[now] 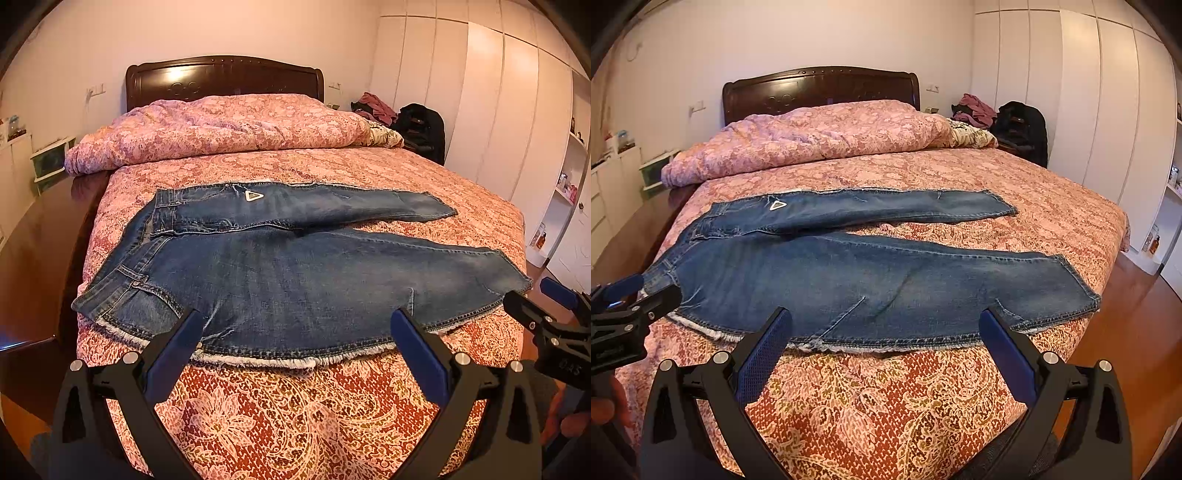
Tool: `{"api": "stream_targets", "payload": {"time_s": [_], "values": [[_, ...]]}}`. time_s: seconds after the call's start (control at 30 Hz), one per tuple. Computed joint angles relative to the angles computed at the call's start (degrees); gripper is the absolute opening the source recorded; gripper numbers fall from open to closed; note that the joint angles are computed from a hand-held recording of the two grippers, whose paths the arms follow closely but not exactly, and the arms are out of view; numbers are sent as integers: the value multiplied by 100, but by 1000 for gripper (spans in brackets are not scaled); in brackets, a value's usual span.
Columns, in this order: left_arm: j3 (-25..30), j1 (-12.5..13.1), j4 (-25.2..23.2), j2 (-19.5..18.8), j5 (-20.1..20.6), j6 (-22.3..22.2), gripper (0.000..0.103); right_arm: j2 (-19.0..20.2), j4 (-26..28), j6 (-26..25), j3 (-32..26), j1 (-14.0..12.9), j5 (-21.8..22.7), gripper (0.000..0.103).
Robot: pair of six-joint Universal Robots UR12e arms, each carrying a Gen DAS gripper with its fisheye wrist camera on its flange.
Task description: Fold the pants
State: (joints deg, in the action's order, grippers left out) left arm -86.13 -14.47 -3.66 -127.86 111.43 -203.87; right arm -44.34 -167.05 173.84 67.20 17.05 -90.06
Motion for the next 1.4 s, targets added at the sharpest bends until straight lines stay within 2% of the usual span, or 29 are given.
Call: {"api": "stream_targets", "payload": {"time_s": [0.6,0.93,1.07,1.13,1.2,1.3,1.4], "values": [[24,13,-21,-29,-52,-78,101,0,114,-5,-15,6,-27,100],[99,37,-316,-39,-113,-99,101,22,452,143,-141,-27,18,100],[175,191,-510,3,-408,-103,101,62,753,470,-286,-94,273,100],[209,318,-450,6,-651,61,101,117,993,632,-417,-131,444,100],[317,474,-628,10,-796,262,101,189,1289,721,-584,-165,667,100],[548,793,-1025,-4,-1224,425,101,358,1963,835,-971,-217,1122,100],[826,1146,-1293,-94,-1929,547,101,511,2385,792,-1271,-219,1362,100]]}}
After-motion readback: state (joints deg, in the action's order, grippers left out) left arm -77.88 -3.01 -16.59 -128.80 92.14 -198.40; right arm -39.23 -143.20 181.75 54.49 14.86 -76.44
